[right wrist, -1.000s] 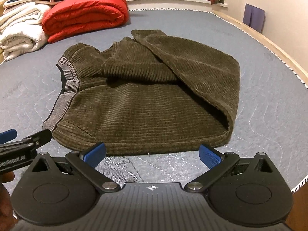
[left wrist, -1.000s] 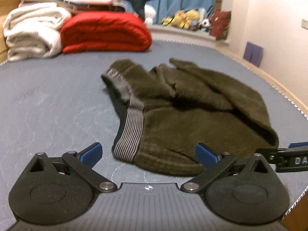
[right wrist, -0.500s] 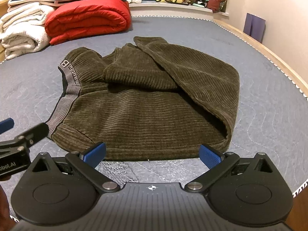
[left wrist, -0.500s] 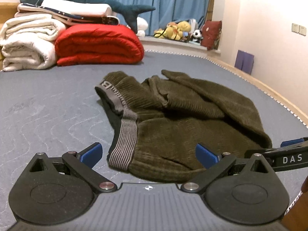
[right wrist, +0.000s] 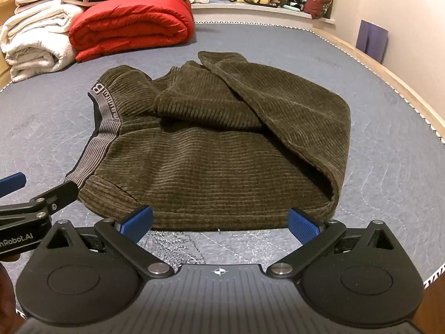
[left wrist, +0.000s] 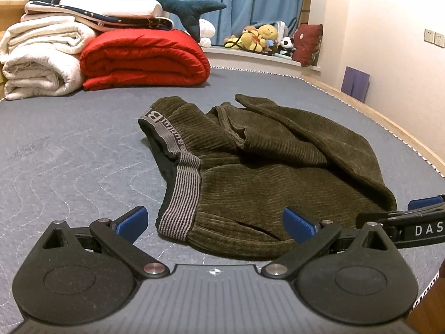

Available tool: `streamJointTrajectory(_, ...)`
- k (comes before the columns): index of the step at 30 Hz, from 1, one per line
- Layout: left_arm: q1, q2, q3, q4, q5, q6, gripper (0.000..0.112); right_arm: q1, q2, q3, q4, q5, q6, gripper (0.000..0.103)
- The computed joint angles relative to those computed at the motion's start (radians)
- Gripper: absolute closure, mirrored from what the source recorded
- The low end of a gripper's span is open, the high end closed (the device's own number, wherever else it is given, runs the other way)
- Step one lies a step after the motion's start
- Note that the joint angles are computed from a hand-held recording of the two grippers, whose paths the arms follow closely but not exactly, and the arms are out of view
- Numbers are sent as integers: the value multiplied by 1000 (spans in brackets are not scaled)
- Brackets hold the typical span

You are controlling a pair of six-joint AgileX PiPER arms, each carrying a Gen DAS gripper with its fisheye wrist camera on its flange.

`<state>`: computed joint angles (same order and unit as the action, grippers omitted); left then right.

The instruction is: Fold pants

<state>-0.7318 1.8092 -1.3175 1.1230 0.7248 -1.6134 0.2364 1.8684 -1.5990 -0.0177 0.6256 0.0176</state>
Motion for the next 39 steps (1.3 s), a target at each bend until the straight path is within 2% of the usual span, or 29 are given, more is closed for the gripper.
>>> streamJointTrajectory(8, 5, 4, -6, -8, -2, 10, 9, 2, 3, -4, -2, 4, 0, 1)
streamJointTrajectory(12, 23, -17, 21, -14, -41, 5, 9, 1, -1, 5, -7, -12, 6, 2)
streamJointTrajectory(14, 44, -40, 48, -12, -83, -13, 9, 8, -22, 43, -61, -74, 64, 12)
streamJointTrajectory(16, 87, -83, 97, 17, -162, -63, 12, 9, -28, 46, -80, -102, 78, 35)
streamJointTrajectory(17, 109, -99, 102, -2, -185, -50, 17, 3, -26, 36, -52, -106, 55, 40)
streamJointTrajectory(18, 130, -105, 88, -53, -193, 3, 42, -6, -23, 22, -7, -109, 19, 49)
streamJointTrajectory(19, 160, -103, 60, -140, -203, 96, 74, -13, -19, 5, 29, -108, -12, 54)
streamJointTrajectory(20, 194, -98, 31, -234, -222, 196, 86, -21, -11, -23, 85, -105, -74, 55)
streamJointTrajectory(21, 234, -92, 7, -322, -254, 296, 106, -25, 0, -52, 127, -99, -131, 56)
streamJointTrajectory(22, 268, -79, -25, -402, -266, 396, 109, -32, 13, -84, 194, -94, -224, 56)
streamJointTrajectory(24, 337, -25, -123, -564, -248, 596, 109, -40, 59, -175, 329, -43, -424, 54)
streamJointTrajectory(25, 381, 5, -157, -664, -265, 696, 109, -42, 94, -237, 392, 20, -524, 56)
streamJointTrajectory(26, 426, 35, -168, -764, -319, 779, 108, -38, 128, -285, 447, 70, -624, 56)
streamJointTrajectory(27, 463, 66, -177, -864, -366, 857, 101, -41, 145, -293, 511, 80, -720, 54)
streamJointTrajectory(28, 494, 97, -183, -964, -406, 941, 90, -34, 163, -295, 539, 82, -776, 54)
streamJointTrajectory(29, 523, 126, -181, -1064, -448, 1025, 83, -21, 193, -309, 540, 98, -802, 54)
streamJointTrajectory(30, 544, 155, -172, -1164, -489, 1104, 71, -7, 219, -326, 527, 120, -813, 54)
streamJointTrajectory(31, 559, 187, -182, -1264, -494, 1182, 64, 5, 240, -339, 513, 134, -826, 52)
streamJointTrajectory(32, 573, 226, -216, -1364, -463, 1252, 64, 23, 252, -325, 508, 121, -872, 49)
streamJointTrajectory(33, 588, 257, -250, -1464, -432, 1335, 64, 36, 255, -304, 516, 99, -924, 39)
streamJointTrajectory(34, 602, 287, -290, -1564, -392, 1435, 59, 48, 261, -291, 518, 85, -965, 30)
streamJointTrajectory(36, 626, 326, -328, -1728, -351, 1620, 55, 74, 278, -283, 494, 63, -994, 26)
streamJointTrajectory(39, 632, 358, -364, -1795, -342, 1731, 51, 93, 350, -381, 435, 130, -947, 26)
